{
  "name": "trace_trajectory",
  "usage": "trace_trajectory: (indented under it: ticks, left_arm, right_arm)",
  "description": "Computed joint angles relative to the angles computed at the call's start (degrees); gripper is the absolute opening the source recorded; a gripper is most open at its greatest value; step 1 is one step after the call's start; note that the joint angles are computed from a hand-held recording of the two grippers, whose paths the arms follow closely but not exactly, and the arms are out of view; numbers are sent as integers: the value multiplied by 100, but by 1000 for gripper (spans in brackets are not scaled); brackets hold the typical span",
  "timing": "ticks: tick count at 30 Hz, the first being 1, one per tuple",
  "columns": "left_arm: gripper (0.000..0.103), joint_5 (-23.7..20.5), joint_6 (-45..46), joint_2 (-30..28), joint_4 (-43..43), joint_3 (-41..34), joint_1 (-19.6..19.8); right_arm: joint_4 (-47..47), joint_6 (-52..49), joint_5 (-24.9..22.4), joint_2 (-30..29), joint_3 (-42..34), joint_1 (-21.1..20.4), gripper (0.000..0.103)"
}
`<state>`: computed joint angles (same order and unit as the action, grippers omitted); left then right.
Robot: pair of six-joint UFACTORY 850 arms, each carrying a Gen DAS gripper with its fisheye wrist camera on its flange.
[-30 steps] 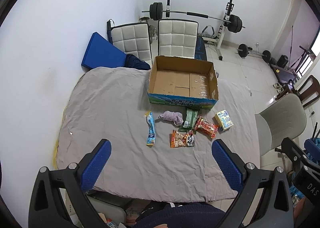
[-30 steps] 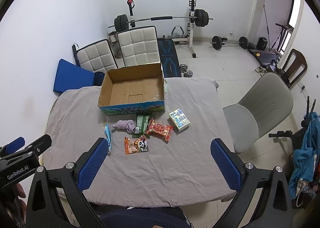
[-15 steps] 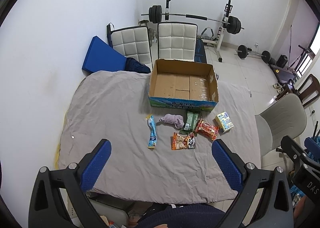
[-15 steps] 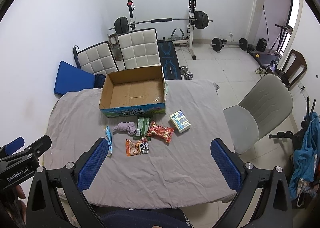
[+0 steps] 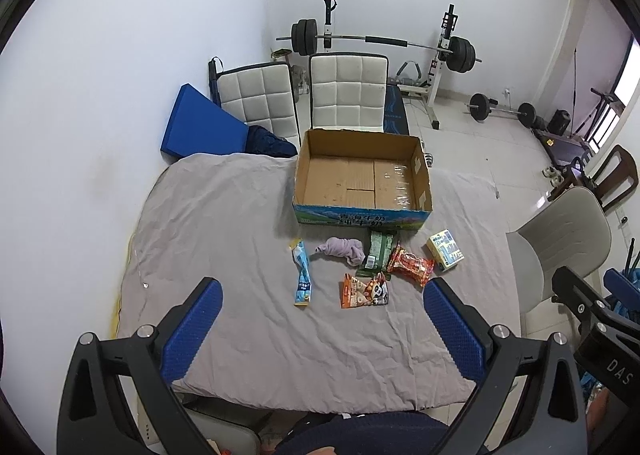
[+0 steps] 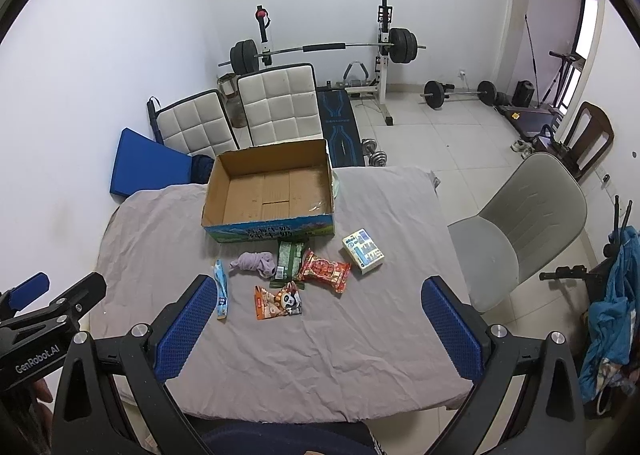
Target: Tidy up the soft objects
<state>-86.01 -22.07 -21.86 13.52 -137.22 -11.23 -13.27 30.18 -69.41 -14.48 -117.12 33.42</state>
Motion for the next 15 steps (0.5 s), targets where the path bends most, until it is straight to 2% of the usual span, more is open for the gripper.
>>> trace_trajectory:
  ticks: [15]
  left_arm:
    - [103,-91,-41,-173,84,-265,1]
  right_arm:
    - [86,-57,62,-113,-139,-60,103]
